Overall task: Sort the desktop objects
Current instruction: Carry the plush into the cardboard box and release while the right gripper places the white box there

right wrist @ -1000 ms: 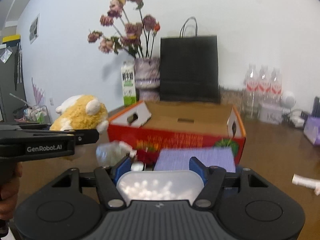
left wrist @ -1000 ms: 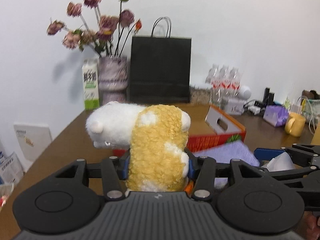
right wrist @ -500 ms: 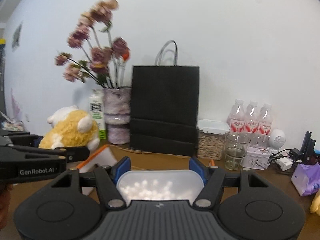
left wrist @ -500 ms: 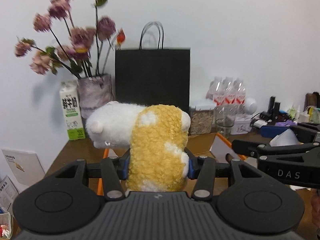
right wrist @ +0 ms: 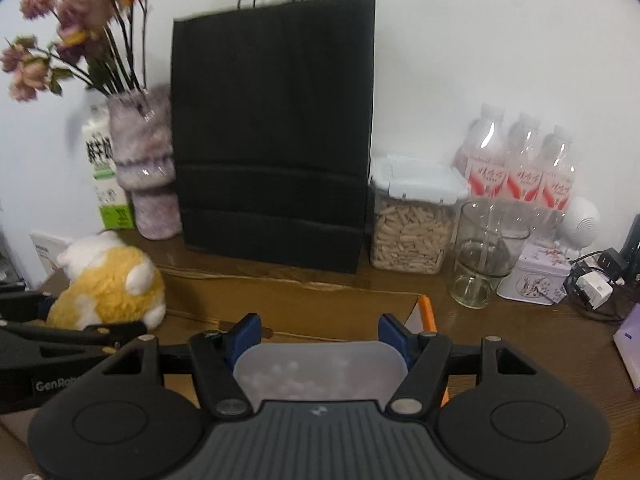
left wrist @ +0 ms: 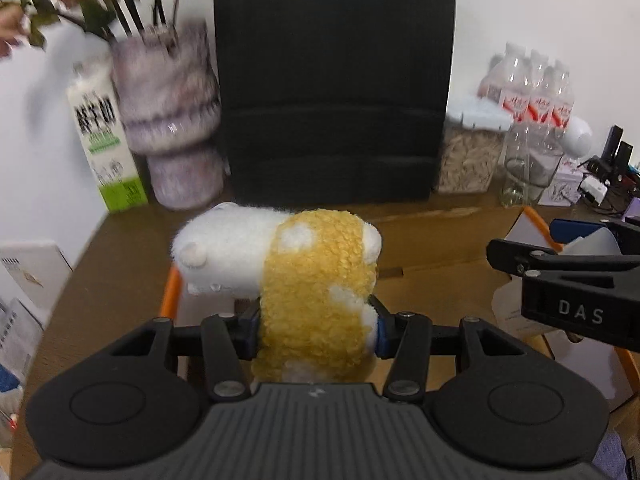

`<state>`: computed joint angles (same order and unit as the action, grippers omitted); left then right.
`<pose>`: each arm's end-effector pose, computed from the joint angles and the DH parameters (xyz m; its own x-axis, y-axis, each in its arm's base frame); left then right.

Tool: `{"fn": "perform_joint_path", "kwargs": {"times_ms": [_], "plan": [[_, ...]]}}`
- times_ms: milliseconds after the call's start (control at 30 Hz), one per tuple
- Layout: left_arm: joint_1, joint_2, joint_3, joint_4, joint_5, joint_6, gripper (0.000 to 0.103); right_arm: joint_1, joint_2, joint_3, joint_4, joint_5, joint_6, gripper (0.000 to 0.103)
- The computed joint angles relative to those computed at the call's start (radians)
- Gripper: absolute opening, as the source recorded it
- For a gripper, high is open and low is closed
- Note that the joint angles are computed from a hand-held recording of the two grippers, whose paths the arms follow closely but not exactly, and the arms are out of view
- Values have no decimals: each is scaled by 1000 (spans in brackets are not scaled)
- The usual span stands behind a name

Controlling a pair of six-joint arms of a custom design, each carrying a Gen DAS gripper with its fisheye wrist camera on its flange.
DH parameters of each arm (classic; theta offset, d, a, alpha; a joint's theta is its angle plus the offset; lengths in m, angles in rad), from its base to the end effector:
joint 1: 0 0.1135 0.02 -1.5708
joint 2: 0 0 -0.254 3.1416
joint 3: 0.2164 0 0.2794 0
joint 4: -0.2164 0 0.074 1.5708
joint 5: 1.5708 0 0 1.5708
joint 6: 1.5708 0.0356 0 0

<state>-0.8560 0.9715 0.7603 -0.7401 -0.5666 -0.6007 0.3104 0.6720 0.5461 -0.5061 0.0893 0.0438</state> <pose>0.1564 -0.1510 0.2400 -0.6849 0.0616 -0.7260 0.0555 0.9979 0.0323 0.1798 0.0543 0.2322 -0.5723 -0.1378 -0.8084 -0.2108 0.9774 -0.0173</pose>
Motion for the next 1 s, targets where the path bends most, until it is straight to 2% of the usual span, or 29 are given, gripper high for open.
{"fn": "perform_joint_path", "kwargs": {"times_ms": [200,367,433,467,500,533,567,600,767,1000], "plan": [[54,91,-2,35,38,57,51,-14,160,35,44,-4,-3,64],[49,160,15,35,20,65,55,-33,244,56,46,-21,14,65],[25,162,19,35,-17,69,67,-44,243,52,47,-29,33,80],[10,153,15,39,-39,67,80,-49,236,51,47,-31,43,94],[-1,145,13,45,-61,67,89,-55,222,47,48,-37,50,96],[-16,136,11,45,-87,64,93,-64,204,43,47,-51,52,96],[-28,128,10,43,-107,61,101,-72,183,42,38,-67,54,97],[-41,120,9,42,-128,57,103,-79,167,45,27,-81,54,99],[-106,98,25,1,-226,10,103,-84,83,53,-19,-91,46,103],[-177,16,26,-92,-292,-98,103,-79,-56,58,-130,-102,29,103]]}}
